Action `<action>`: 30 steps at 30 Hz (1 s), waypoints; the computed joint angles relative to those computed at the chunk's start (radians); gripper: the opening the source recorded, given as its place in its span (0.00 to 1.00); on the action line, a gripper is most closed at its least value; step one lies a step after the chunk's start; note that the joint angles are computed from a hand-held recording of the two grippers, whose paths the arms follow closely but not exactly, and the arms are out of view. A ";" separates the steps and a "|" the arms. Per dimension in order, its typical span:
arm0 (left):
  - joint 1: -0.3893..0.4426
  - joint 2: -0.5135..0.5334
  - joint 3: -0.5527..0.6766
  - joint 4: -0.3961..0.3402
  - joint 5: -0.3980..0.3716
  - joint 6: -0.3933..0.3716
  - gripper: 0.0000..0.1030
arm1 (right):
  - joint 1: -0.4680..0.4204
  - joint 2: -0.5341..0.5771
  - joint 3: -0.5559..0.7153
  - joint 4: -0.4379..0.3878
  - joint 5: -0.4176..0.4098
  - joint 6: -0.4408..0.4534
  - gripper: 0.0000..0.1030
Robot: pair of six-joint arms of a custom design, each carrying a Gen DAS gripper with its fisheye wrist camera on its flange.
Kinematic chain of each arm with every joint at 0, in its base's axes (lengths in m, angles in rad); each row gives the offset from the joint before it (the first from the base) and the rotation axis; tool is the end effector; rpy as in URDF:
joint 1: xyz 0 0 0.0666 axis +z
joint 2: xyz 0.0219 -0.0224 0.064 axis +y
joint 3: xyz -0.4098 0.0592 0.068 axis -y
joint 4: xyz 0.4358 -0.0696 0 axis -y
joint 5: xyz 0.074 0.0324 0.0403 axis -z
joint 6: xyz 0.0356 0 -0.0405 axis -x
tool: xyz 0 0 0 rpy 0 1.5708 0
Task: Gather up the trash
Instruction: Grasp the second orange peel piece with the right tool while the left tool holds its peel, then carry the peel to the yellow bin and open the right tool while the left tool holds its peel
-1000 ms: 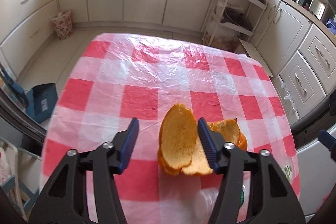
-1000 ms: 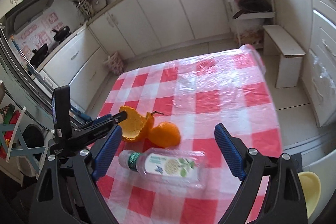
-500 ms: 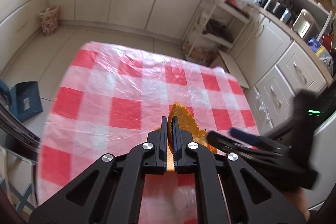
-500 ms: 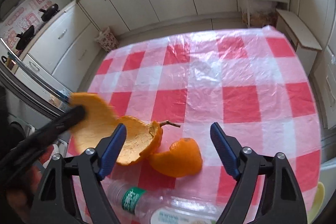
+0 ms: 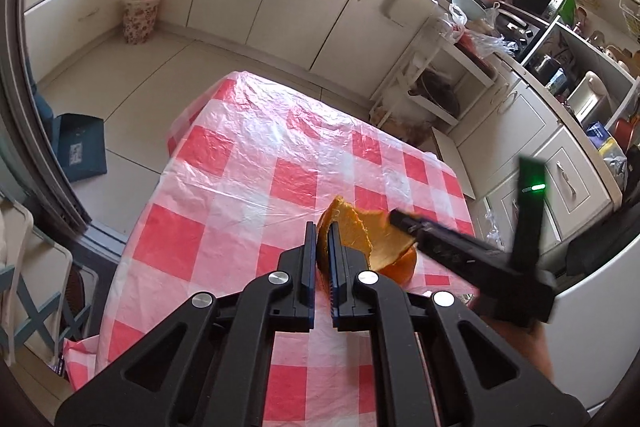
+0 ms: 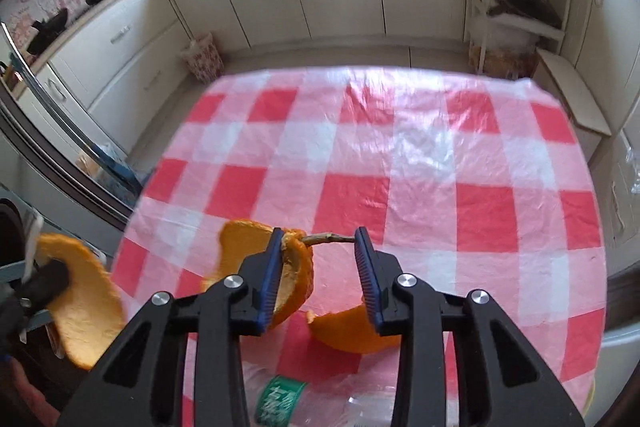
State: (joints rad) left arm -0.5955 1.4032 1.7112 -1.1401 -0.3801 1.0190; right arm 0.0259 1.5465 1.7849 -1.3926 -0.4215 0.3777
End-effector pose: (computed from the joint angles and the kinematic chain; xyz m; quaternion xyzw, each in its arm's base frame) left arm 0.4276 -0.2742 0.5988 -0.2591 0.8810 -0.1343 0.3724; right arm 0.5458 0.0283 0.5474 -0.2341 0.9287 0.1661 0.2349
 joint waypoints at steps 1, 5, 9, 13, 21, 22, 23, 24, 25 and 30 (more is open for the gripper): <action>-0.003 -0.004 -0.005 0.003 -0.005 -0.001 0.04 | -0.010 -0.021 -0.002 0.024 -0.022 -0.003 0.35; -0.021 -0.004 0.000 0.004 -0.023 -0.004 0.04 | -0.050 -0.077 0.006 0.096 -0.090 -0.025 0.35; -0.060 0.002 0.011 -0.010 -0.068 -0.001 0.04 | -0.111 -0.116 0.015 0.128 -0.133 -0.018 0.35; -0.107 0.003 0.011 -0.003 -0.083 0.012 0.04 | -0.195 -0.133 0.025 0.096 -0.175 0.019 0.35; -0.214 0.035 0.033 -0.023 -0.144 -0.010 0.04 | -0.361 -0.180 -0.026 0.059 -0.201 0.108 0.35; -0.223 0.038 0.032 -0.025 -0.142 -0.009 0.04 | -0.387 -0.184 -0.036 0.052 -0.200 0.117 0.35; -0.231 0.040 0.031 -0.025 -0.140 -0.008 0.04 | -0.407 -0.185 -0.043 0.046 -0.198 0.123 0.35; -0.240 0.045 0.032 -0.029 -0.139 -0.007 0.04 | -0.420 -0.185 -0.047 0.041 -0.197 0.128 0.35; -0.250 0.051 0.036 -0.034 -0.143 -0.007 0.04 | -0.440 -0.187 -0.054 0.035 -0.195 0.135 0.35; -0.283 0.072 0.052 -0.044 -0.164 -0.018 0.04 | -0.499 -0.190 -0.078 0.024 -0.181 0.172 0.35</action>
State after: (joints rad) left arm -0.8786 1.4757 1.7634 -1.1836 -0.5444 1.0010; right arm -0.4734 1.3568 1.7066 -1.3689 -0.6028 0.5494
